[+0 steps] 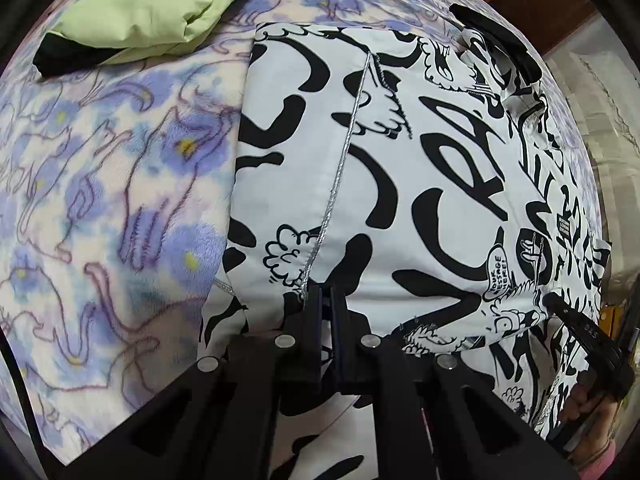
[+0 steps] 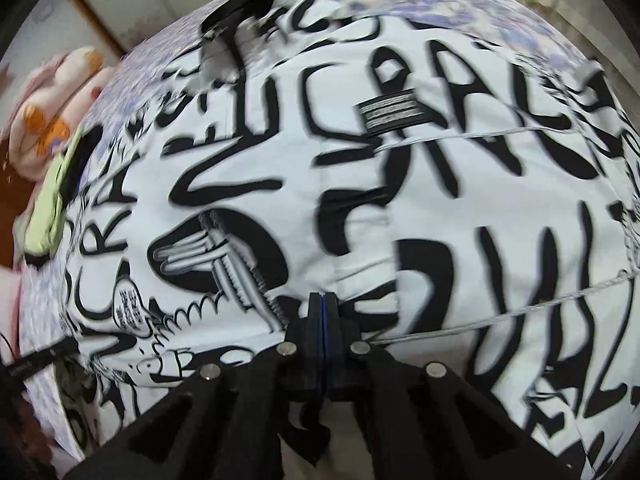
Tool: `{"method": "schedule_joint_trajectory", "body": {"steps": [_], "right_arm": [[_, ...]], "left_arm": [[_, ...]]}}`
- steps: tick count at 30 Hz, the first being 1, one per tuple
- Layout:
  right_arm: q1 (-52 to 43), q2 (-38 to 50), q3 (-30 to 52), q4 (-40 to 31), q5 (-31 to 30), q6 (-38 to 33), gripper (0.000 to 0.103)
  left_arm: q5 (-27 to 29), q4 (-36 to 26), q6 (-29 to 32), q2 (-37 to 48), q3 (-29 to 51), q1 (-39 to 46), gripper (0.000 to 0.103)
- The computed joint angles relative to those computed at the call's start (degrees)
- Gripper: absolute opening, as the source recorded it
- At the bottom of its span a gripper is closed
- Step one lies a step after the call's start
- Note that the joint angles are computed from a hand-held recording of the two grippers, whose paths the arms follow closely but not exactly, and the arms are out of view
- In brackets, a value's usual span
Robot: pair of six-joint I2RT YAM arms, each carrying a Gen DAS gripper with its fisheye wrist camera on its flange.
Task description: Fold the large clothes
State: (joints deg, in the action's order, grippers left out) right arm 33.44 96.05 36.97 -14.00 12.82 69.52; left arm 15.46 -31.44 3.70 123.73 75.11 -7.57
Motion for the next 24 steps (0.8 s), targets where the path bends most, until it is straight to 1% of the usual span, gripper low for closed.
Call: {"method": "schedule_joint_trajectory", "body": {"steps": [2,3,5,6,7,8,9,10,13,15,17,19,21,24], "right_arm": [[0.24,-1.22,1.24,-2.36,-0.14,0.94,0.0],[0.46,-1.79,1.3,-1.82,-0.37,0.48,0.0],[1.66,-2.98,-0.19,6.02,-1.92,-0.88,0.0],[2.23,-2.48,-0.1,9.12,-2.34,-0.95,0.0],[2.97,-1.43,-0.82,15.24,-3.52,-1.0,0.0],[3.53,0.86,-0.83,21.01,-5.34,-0.66,0.0],[3.99,2.73,-0.21,23.84,-6.38,-0.12,0.0],[4.48,6.56,1.36,27.87,-8.07,0.7,0.0],[5.34,16.42,7.31,34.39,-11.26,1.21,0.0],[5.53,21.47,12.55,34.23,-11.42,-0.28,0.0],[5.13,25.37,17.64,33.13,-9.83,-3.32,0.0],[4.57,26.59,20.12,31.16,-8.25,-5.81,0.0],[3.01,27.53,20.69,32.11,-8.06,-7.41,0.0],[0.35,28.16,20.95,32.4,-8.57,-9.77,0.0]], "left_arm": [[1.12,0.94,0.61,-1.46,-0.45,-0.36,0.006],[1.76,1.5,0.73,-2.06,-0.71,-0.65,0.006],[3.68,2.62,0.93,-1.39,0.24,-1.16,0.006],[3.94,2.42,0.82,0.74,2.54,-1.74,0.006],[3.61,2.11,0.59,2.54,4.55,-2.26,0.006],[3.17,1.93,0.61,3.97,6.03,-2.44,0.006],[2.5,1.64,0.14,6.23,8.7,-3.18,0.006],[2.67,1.86,-0.33,7.81,10.53,-3.68,0.006],[3.36,2.12,-0.28,12.05,16.18,-3.55,0.006],[2.54,2.26,-0.67,15.08,20.16,-4.09,0.006],[2.69,1.84,-0.89,18.61,25.13,-3.88,0.006],[3.45,0.6,-0.97,21.77,29.9,-3.61,0.006],[3.6,-1.46,-0.84,24.72,34.96,-3.62,0.006],[6.39,-3.47,-2.84,27.95,40.91,-2.79,0.006]]}}
